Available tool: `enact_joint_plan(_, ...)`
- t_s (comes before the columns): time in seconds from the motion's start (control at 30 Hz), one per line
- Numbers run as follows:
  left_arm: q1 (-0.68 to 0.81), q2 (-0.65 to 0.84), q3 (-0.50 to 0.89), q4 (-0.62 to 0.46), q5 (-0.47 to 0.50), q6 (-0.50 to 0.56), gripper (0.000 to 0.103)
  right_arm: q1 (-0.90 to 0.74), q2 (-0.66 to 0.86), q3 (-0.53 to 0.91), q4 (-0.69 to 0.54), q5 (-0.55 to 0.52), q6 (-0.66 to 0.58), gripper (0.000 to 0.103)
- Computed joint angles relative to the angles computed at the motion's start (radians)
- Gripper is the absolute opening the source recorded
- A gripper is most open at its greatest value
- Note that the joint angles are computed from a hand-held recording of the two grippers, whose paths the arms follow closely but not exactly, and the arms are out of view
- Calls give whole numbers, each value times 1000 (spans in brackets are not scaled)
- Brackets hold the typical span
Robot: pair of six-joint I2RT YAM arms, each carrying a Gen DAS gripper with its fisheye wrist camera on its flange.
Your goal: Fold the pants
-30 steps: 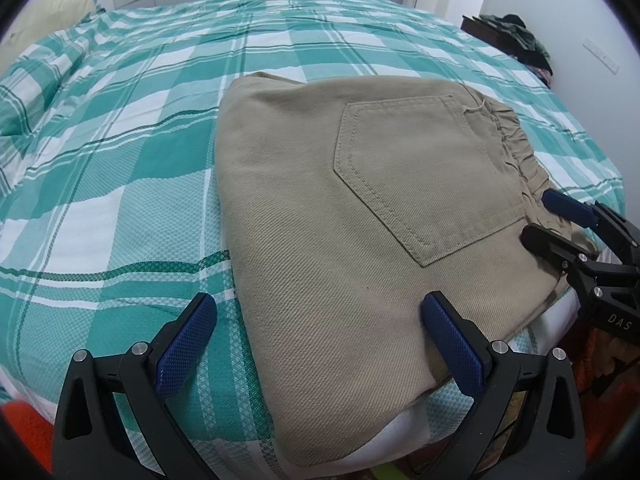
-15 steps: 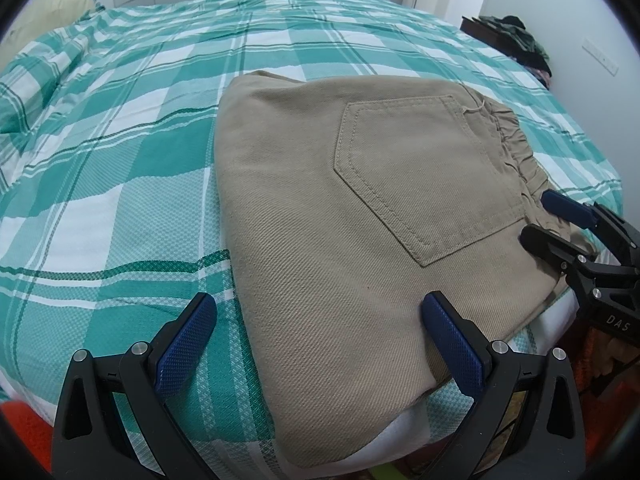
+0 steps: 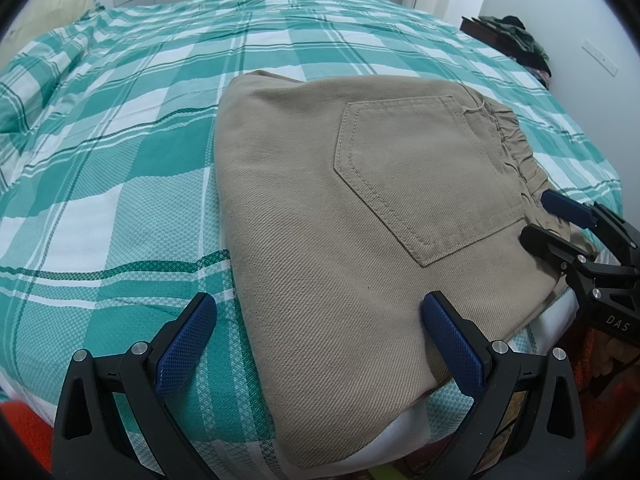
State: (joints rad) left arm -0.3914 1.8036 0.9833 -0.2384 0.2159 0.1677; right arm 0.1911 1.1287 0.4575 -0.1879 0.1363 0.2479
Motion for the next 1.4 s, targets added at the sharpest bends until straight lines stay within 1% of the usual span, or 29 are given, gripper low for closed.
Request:
enact_joint_plan(1.23,13,0,-3,-1,18,6,102,2,9,9,-7,1,-11,69)
enact_joint_plan(1.3,22,-11,14,-43,27,8,102,1,8,18,-22,1,-8,69)
enact_joint_plan(1.33,30,-14,35,-87,34,13,102,-3,3,29,-41,-5,-4,69)
enact_joint_plan(1.37,54,-22,67,-157,61,19,102,-16,-3,45,-67,-22,-2,69)
enact_joint_plan(1.4,79,-33,81,-191,91,22,102,-41,-16,66,-103,-58,4,69)
